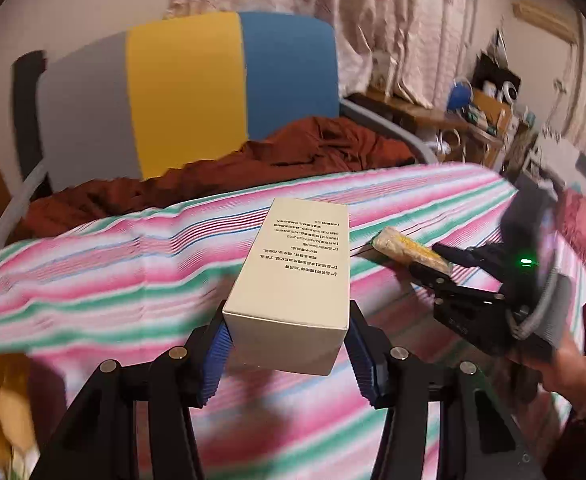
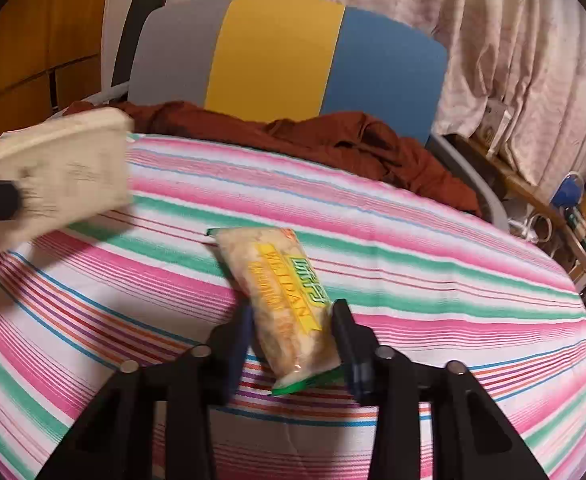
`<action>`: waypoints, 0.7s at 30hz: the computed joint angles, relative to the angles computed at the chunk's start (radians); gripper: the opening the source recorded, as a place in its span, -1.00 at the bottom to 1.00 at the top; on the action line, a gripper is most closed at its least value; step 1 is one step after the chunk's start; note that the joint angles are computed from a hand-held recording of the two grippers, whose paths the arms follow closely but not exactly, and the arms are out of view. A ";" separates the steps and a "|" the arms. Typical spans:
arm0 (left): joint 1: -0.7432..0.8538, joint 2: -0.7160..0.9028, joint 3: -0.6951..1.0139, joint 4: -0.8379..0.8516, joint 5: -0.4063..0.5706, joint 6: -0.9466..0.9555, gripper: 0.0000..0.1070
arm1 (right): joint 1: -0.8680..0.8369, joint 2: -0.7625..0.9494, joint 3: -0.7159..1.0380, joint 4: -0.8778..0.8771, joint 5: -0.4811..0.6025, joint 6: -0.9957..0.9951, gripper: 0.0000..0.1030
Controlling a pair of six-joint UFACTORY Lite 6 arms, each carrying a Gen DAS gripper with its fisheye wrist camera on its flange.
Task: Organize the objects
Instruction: 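Grasp the white medicine box with the left tool while the right tool grasps a WEIDAN packet, then carry the medicine box and WEIDAN packet into the gold tray and release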
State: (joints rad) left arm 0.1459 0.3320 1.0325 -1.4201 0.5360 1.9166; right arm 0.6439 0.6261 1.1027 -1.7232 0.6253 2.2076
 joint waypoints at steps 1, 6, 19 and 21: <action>0.052 -0.045 -0.038 0.025 0.037 -0.013 0.01 | 0.008 -0.004 -0.002 0.012 0.008 -0.004 -0.28; 0.323 -0.158 -0.111 0.123 0.227 -0.040 0.01 | 0.053 -0.027 0.002 0.116 0.007 -0.084 -0.28; 0.887 0.049 0.148 0.228 0.475 0.015 0.01 | 0.345 -0.118 0.144 0.320 0.035 -0.155 -0.31; 0.935 0.113 0.216 0.233 0.481 -0.003 0.01 | 0.384 -0.083 0.226 0.343 0.032 -0.174 -0.31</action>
